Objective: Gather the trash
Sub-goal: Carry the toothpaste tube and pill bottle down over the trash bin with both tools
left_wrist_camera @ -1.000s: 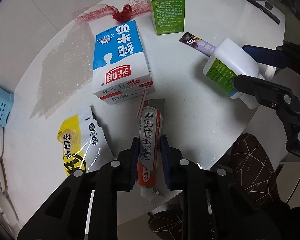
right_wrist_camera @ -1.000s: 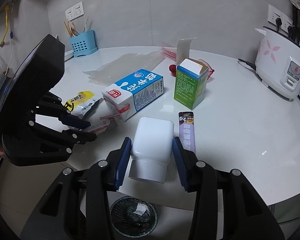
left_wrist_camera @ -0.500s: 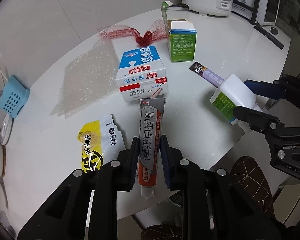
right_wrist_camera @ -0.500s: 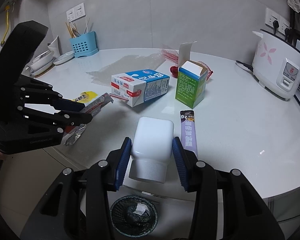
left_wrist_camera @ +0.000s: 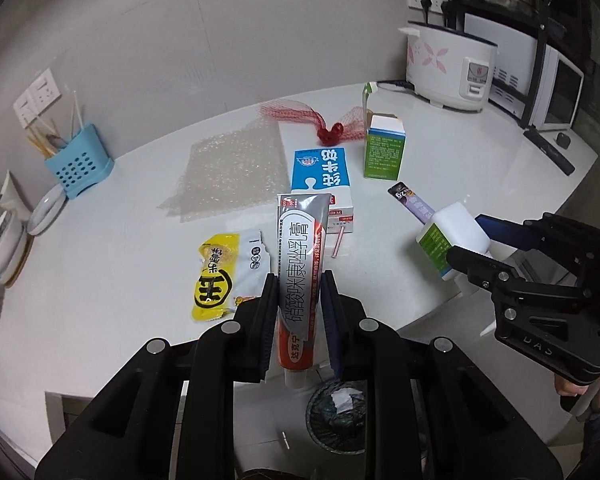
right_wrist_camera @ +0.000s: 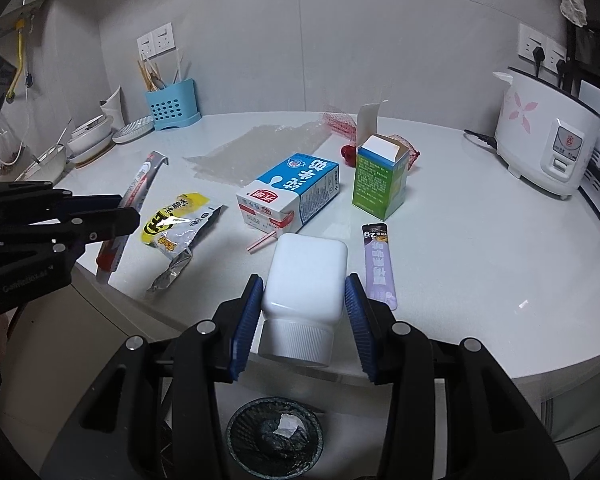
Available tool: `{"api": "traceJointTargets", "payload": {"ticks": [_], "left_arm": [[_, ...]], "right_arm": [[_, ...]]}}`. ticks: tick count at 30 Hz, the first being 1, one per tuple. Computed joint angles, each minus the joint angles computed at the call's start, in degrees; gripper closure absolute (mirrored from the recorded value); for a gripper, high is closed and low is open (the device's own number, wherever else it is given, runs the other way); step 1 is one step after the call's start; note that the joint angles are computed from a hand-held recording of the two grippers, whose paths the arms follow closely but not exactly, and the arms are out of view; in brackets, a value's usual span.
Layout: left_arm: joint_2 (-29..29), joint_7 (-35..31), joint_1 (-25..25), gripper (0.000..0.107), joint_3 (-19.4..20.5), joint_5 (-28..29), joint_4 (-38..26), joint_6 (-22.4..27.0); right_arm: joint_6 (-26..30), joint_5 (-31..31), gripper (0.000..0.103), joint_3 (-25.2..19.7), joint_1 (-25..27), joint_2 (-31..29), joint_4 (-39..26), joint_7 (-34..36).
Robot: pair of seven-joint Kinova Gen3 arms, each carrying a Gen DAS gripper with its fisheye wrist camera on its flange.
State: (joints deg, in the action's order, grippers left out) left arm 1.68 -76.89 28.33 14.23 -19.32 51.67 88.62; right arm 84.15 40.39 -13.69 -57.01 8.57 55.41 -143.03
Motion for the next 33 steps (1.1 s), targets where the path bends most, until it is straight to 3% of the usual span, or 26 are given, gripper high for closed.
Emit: {"api": "traceJointTargets", "payload": {"ticks": [7,10,14,20,25,30,33], "left_arm": [[-10.2,11.1,-2.2,0.086,4.0,-2.0,12.8,-6.1],[-15.2,13.5,-4.2,0.086,3.3,2.0,19.3,-9.5],[-22.1,17.4,-7.4,0.086,5.3,3.1,28.7,-13.7],[-30.6,18.2,-9.7,0.086,5.5,9.1,40.5,-19.1],[-35.8,17.1,-11.2,0.086,5.8,14.4,49.7,-23.7],[-39.5,14.8,-13.3,0.086,6.4,19.1,58.1,-28.5],[-40.0,12.7,-14.2,0.086,6.1,21.7,62.9,-31.9]], "right_arm": [[0.9,6.1,0.062,-3.4,-3.8,-3.0,5.2,-7.2],[2.1,10.0,0.062,-6.2,-5.9,-4.5,8.6,-12.1],[3.3,13.8,0.062,-10.1,-8.1,-6.1,13.6,-19.6],[5.2,17.0,0.062,-15.2,-11.1,-6.8,20.7,-30.1],[7.0,18.0,0.062,-16.2,-15.0,-4.7,25.8,-37.9],[4.2,15.8,0.062,-14.9,-16.8,-2.9,31.6,-43.8],[-1.3,14.0,0.062,-14.0,-16.7,-2.6,36.2,-47.4]]}}
